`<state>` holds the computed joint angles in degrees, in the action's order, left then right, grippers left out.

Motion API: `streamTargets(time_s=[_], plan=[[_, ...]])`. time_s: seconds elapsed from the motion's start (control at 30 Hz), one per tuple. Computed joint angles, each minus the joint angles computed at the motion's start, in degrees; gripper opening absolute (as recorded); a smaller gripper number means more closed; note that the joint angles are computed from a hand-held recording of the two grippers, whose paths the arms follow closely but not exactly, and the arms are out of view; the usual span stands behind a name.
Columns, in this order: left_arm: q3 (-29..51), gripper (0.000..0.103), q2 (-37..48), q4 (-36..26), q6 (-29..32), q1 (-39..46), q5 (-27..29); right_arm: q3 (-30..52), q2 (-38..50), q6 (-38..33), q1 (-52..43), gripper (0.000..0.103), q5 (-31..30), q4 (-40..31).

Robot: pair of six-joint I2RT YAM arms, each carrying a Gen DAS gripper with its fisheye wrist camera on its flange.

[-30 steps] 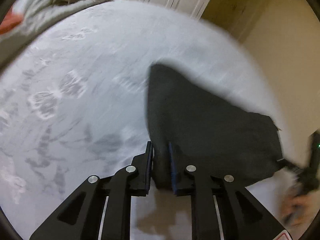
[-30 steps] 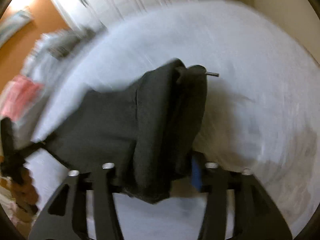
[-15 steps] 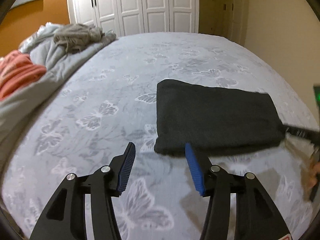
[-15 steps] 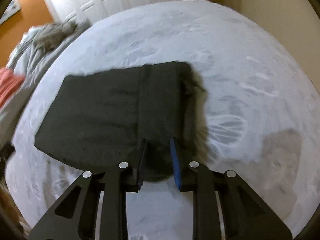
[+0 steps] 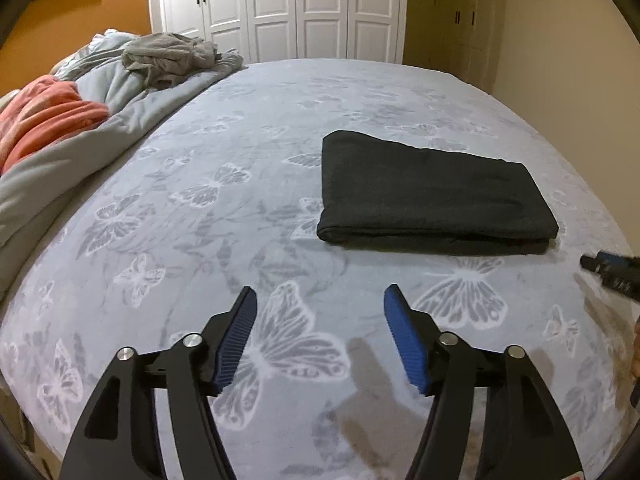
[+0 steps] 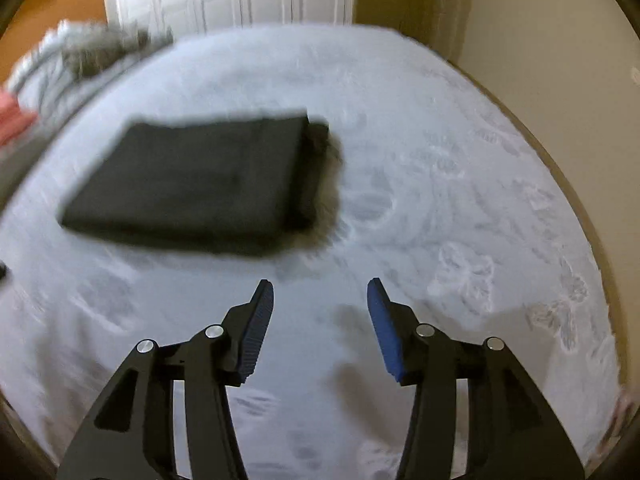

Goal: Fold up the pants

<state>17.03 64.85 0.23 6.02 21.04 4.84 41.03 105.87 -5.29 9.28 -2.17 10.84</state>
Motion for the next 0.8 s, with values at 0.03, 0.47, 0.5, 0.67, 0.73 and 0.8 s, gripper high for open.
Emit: streamTargets(time_s=[0.03, 0.47, 0.5, 0.67, 0.73, 0.8], plan=[[-0.1, 0.064, 0.6, 0.5, 0.3, 0.6, 1.0, 0.8, 1.5, -1.1, -0.4, 0.047, -1.6, 0.4], [1.0, 0.064, 11.1, 9.9, -0.9, -7.4, -3.7, 12.6, 13.6, 0.4, 2.8, 0.048, 2.3, -3.3], [1.1, 0.065, 11.3, 10.0, -1.0, -7.3, -3.4, 11.5, 11.9, 1.4, 2.3, 0.049, 2.7, -3.2], [1.8, 0.065, 11.8, 9.3, -1.9, -6.4, -1.6, 2.7, 2.5, 9.9, -0.9, 0.088, -0.6, -1.3], [1.1, 0.066, 10.7, 9.9, -2.0, -6.3, -1.6, 0.0, -0.7, 11.1, -0.5, 0.093, -1.4, -1.5], [-0.1, 0.069, 8.8, 10.3, -2.1, -6.1, -1.6, -3.0, -3.8, 10.8, 0.0, 0.097, -2.3, -0.6]])
